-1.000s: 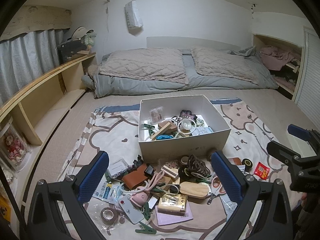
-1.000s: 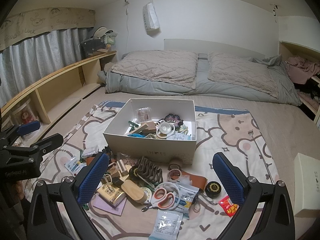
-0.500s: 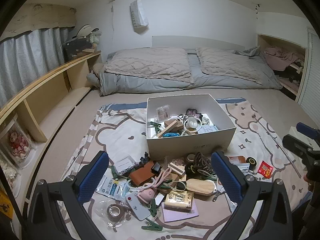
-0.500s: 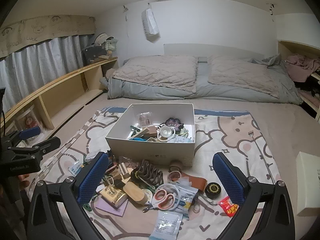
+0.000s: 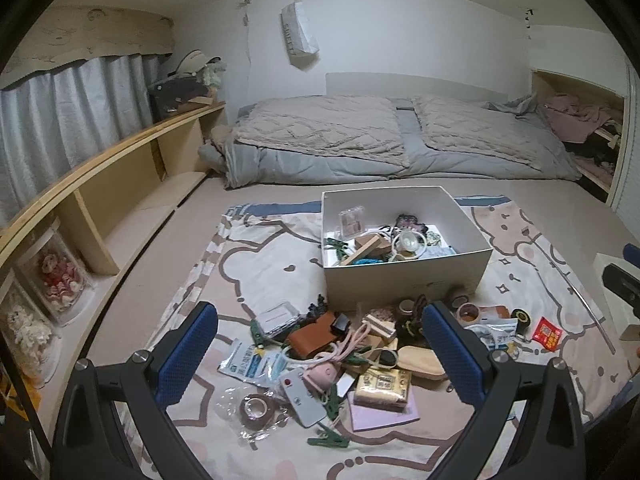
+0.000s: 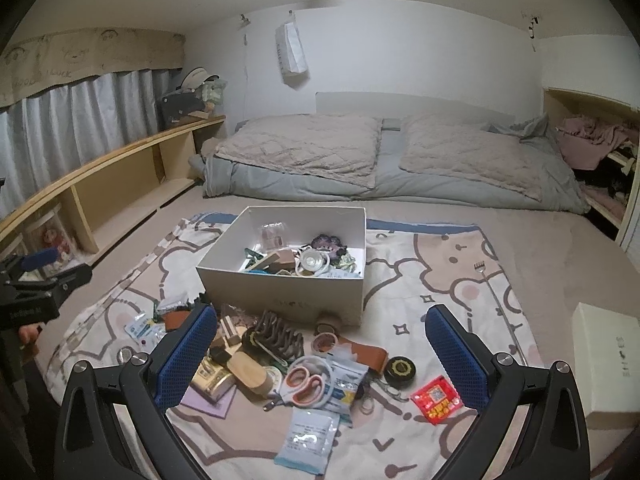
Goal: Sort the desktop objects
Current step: 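Move both tools toward the pile of items beside the white box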
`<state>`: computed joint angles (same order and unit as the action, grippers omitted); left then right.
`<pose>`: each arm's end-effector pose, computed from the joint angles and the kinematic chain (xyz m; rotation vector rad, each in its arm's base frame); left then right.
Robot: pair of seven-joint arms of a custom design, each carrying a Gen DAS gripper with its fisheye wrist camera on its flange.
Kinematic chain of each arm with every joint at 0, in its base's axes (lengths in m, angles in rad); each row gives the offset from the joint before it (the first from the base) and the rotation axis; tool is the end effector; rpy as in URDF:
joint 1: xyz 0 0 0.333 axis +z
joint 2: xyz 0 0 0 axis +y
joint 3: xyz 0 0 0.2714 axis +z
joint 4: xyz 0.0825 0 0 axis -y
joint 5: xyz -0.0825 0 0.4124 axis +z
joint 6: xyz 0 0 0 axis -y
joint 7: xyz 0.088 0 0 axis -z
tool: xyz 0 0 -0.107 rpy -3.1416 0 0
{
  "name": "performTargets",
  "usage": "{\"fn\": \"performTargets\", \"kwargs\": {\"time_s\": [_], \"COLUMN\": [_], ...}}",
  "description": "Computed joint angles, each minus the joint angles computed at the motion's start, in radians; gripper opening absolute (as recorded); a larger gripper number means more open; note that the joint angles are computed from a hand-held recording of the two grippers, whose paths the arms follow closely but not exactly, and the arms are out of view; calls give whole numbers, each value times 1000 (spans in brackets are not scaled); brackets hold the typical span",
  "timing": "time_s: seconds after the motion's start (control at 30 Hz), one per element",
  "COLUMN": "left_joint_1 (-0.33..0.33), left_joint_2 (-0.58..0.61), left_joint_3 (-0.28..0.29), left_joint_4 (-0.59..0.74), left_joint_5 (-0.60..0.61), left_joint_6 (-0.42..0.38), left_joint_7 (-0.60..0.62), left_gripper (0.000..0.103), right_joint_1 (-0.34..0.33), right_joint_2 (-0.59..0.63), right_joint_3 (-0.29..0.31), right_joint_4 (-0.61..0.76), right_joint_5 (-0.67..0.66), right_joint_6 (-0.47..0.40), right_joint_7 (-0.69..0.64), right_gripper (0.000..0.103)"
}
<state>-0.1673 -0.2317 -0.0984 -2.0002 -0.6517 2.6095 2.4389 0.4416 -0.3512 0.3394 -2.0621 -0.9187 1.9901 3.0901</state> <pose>0.5584 -0.1432 0.6055 -1.0088 2.2247 -1.1092 0.3952 0.3478 0.5801 -1.2500 1.9968 -1.1001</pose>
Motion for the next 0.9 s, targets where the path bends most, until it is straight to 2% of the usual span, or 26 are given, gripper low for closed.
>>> {"fn": "performTargets", "kwargs": {"time_s": [0.37, 0.6, 0.73, 0.9], "left_joint_1": [20, -23, -47, -76], "left_joint_2": [-60, -159, -217, -304], "left_joint_3": [15, 38, 51, 73], "left_joint_4": [-80, -186, -227, -263], "left_joint_5": [22, -23, -31, -25], "left_joint_6": [39, 125, 134, 103], "left_joint_7": [-80, -30, -33, -29], "left_gripper": [103, 103, 103, 103], "right_joint_1": [20, 22, 21, 21], "right_joint_2": [-77, -122, -125, -120], "right_joint_3": [18, 36, 55, 69], "right_joint_4": [-75, -98, -88, -65], "right_joint_5": [36, 47, 40, 27], "right_joint_6": [-41, -37, -47, -55], "right_joint_7": [-7, -9, -24, -28], "right_gripper": [103, 103, 103, 103]}}
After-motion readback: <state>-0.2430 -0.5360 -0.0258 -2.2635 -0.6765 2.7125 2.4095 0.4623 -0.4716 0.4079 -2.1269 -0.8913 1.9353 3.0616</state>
